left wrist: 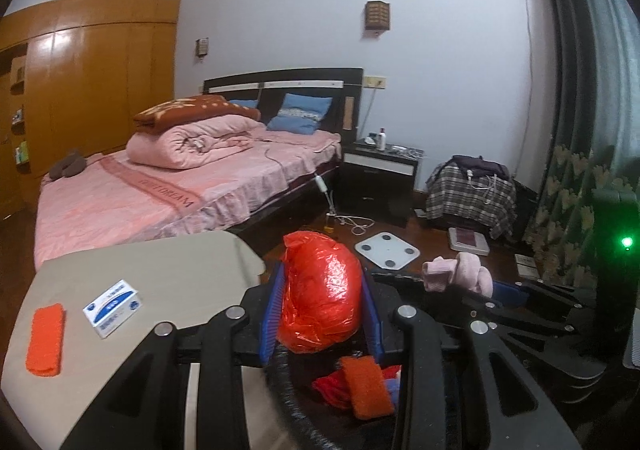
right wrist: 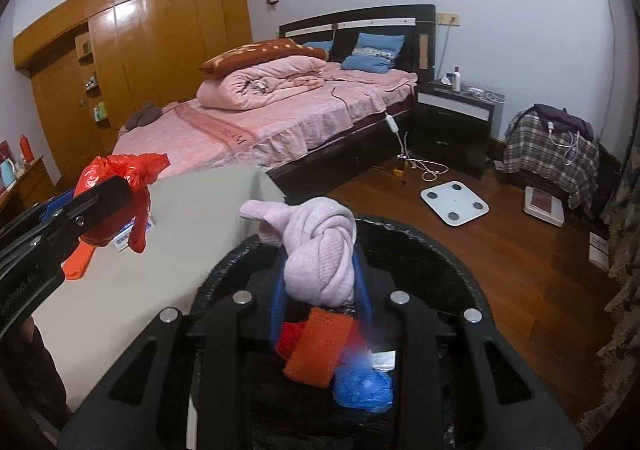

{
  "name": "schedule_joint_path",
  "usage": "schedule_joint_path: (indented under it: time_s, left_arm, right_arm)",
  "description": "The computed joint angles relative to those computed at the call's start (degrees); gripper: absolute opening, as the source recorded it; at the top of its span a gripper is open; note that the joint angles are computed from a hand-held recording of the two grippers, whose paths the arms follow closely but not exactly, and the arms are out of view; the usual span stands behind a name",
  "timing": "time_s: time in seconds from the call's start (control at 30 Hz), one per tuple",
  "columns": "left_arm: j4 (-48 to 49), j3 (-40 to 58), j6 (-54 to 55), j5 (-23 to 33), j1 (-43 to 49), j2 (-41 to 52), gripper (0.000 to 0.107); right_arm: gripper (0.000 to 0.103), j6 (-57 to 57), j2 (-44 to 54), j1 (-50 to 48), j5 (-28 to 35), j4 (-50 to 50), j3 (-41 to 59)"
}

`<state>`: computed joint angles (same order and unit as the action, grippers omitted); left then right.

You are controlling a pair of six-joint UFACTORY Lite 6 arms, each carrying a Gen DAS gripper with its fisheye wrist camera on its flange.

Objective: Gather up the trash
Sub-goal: 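Carry the pink cloth and red bag over the bin and open both tools, then move both open tools back over the last orange pad and box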

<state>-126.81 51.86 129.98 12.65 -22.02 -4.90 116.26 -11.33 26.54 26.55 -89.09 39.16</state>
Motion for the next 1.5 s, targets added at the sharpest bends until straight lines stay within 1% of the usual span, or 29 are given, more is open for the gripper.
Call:
schedule_joint_path:
  time_s: [0.23,0.63,0.73,0.93,1.0,1.1,1.13,1.17,1.2,1.23,1.27,1.3,1.33,1.37,1.4,1.43,1.47,1.5]
  left_arm:
    - [-7.0,1.5,6.2,-0.8,-4.5,2.5,0.035]
    - [-12.6,5.4,11.3,-1.1,-7.8,8.7,0.035]
    - [-12.5,6.5,11.3,-1.1,-8.0,10.5,0.035]
    - [-9.3,8.8,8.5,-0.8,-7.6,13.8,0.035]
    - [-10.2,9.5,9.5,-1.0,-8.0,14.9,0.035]
    - [-2.9,11.3,2.9,-0.5,-7.7,17.1,0.038]
    - [-0.4,11.9,0.6,-0.3,-7.5,17.8,0.045]
    - [1.7,12.3,-1.6,-0.1,-7.3,18.3,0.066]
    - [1.5,12.3,-1.8,0.2,-7.1,18.3,0.073]
    - [-0.1,11.6,-0.3,1.1,-6.5,18.0,0.079]
    - [-0.2,11.4,-0.2,1.3,-6.1,17.8,0.08]
    - [0.2,11.3,-0.4,1.2,-5.6,17.7,0.08]
    - [-0.7,11.1,0.5,1.0,-5.4,17.5,0.082]
    - [-1.6,10.5,1.5,1.0,-4.7,16.8,0.084]
    - [-2.7,9.6,2.8,1.4,-3.6,15.8,0.086]
    - [-3.9,8.6,4.2,1.6,-2.7,14.8,0.09]
    - [-5.1,7.7,5.6,1.7,-1.8,13.8,0.094]
    - [-5.7,6.6,6.7,1.6,-0.7,12.5,0.095]
  right_arm:
    - [0.029,-0.7,-3.6,-2.4,-0.6,0.3,-3.5]
    - [0.029,1.3,-5.1,-6.9,-3.1,-2.6,-6.8]
    - [0.029,2.6,-5.0,-8.0,-3.9,-4.2,-7.3]
    - [0.029,3.5,-4.6,-8.7,-4.4,-5.2,-7.4]
    - [0.029,5.0,-4.1,-9.7,-5.2,-7.1,-7.5]
    - [0.031,7.0,-2.5,-11.0,-5.8,-9.6,-7.3]
    - [0.045,7.2,-1.7,-11.2,-5.6,-9.9,-7.0]
    - [0.053,8.0,-1.2,-11.3,-5.0,-10.5,-7.2]
    - [0.059,8.6,-0.8,-11.2,-4.5,-10.9,-7.0]
    - [0.062,9.0,-0.8,-11.3,-4.1,-11.4,-7.4]
    - [0.067,9.2,-0.8,-11.3,-3.8,-11.5,-7.6]
    - [0.079,9.5,-1.1,-11.1,-3.1,-11.4,-8.0]
    - [0.086,9.7,-1.6,-10.7,-2.0,-11.2,-8.5]
    - [0.089,10.0,-1.8,-10.3,-1.2,-11.1,-8.7]
    - [0.094,10.5,-2.2,-9.9,-0.5,-11.5,-9.0]
    - [0.096,10.7,-2.5,-9.7,-0.3,-11.9,-9.3]
    - [0.097,10.4,-2.5,-9.5,-0.3,-11.8,-9.2]
    - [0.097,10.3,-2.5,-9.2,-0.5,-11.6,-9.1]
